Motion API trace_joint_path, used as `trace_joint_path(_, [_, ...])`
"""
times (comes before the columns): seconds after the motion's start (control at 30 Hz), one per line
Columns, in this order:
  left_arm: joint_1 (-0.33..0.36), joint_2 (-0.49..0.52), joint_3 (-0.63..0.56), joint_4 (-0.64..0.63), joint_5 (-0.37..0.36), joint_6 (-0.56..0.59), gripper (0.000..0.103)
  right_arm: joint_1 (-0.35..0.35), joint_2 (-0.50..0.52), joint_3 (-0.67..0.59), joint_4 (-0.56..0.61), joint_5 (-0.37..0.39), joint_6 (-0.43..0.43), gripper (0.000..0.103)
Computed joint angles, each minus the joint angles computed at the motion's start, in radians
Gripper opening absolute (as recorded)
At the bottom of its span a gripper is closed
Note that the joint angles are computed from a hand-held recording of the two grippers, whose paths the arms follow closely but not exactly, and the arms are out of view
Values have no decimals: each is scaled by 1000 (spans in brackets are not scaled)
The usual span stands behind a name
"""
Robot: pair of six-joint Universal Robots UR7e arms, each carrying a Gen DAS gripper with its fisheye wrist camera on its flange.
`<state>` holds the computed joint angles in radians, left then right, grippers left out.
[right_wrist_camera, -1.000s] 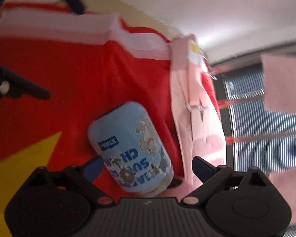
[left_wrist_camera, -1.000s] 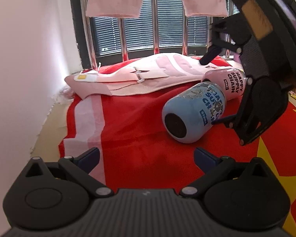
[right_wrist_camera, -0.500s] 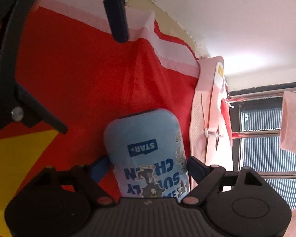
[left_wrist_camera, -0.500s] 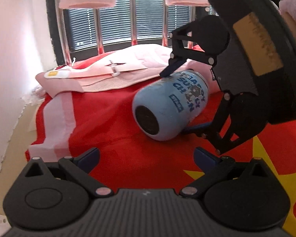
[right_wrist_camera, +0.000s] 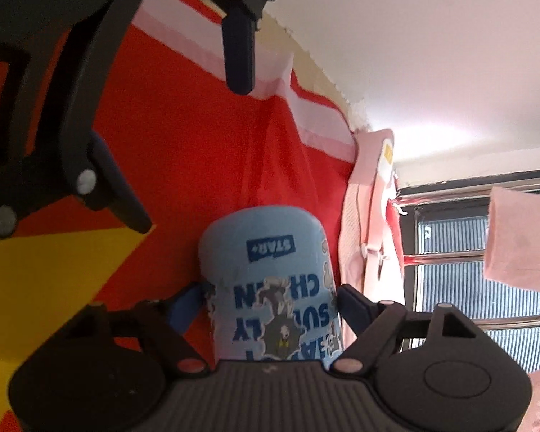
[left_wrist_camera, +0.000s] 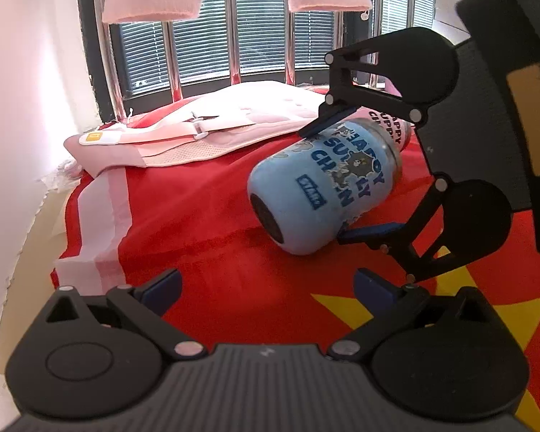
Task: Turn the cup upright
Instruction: 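Close the right tool on the blue cup body and lift it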
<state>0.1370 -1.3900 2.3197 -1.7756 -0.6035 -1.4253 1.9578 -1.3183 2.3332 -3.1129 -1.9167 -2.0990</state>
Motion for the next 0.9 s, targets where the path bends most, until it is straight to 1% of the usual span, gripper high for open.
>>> trace_joint_path(0.07, [-19,-1,-7,41,-10,-32,103,-2,-17,20,-16,0,-20,80])
trace_joint_path(0.13, [-38,0,-15,87,-17,-72,103,-25,-21,48,-69,36,-80,80])
trace_joint_path(0.17, [-47,-2,-16,105,-19,-92,103,-31,-13,53,-95,49,-93,80])
trace_joint_path(0.2, [-53,-3,-18,120,-22,-108,103,-34,4,44,-106,51,-91,80])
trace_joint_path(0.23, [-60,0,-21,135,-25,-127,103,-29,18,35,-106,37,-66,80])
trace_joint_path(0.3, [-66,-2,-22,144,-28,-138,103,-8,53,-8,-67,-18,5,81])
trace_joint_path(0.4, [-58,-7,-20,136,-19,-126,103,-4,88,-48,-38,-29,30,84])
trace_joint_path(0.43, [-52,-10,-18,127,-13,-117,103,-2,106,-58,-45,-35,40,85])
trace_joint_path(0.47, [-45,-10,-17,120,-7,-111,103,-3,129,-63,-70,-40,33,87])
trace_joint_path(0.5, [-40,-10,-16,112,-3,-104,103,-6,152,-58,-114,-44,10,87])
trace_joint_path(0.53, [-38,-11,-13,103,1,-98,103,-15,162,-54,-142,-18,-13,86])
trace_joint_path(0.57, [-35,-13,-9,94,4,-92,103,-12,169,-65,-127,-20,-4,86])
trace_joint_path(0.6, [-32,-15,-5,85,7,-87,103,-3,177,-82,-102,-37,25,86])
trace_joint_path(0.63, [-27,-16,-4,80,9,-84,103,-3,187,-85,-114,-37,29,84])
trace_joint_path(0.73, [-18,-20,-5,82,11,-93,103,-27,172,-60,-141,22,-5,83])
trace_joint_path(0.83, [-31,-27,-10,106,9,-113,103,-64,135,0,-205,98,-93,83])
trace_joint_path(0.9, [-51,-26,-22,147,3,-142,103,-74,104,24,-211,124,-111,83])
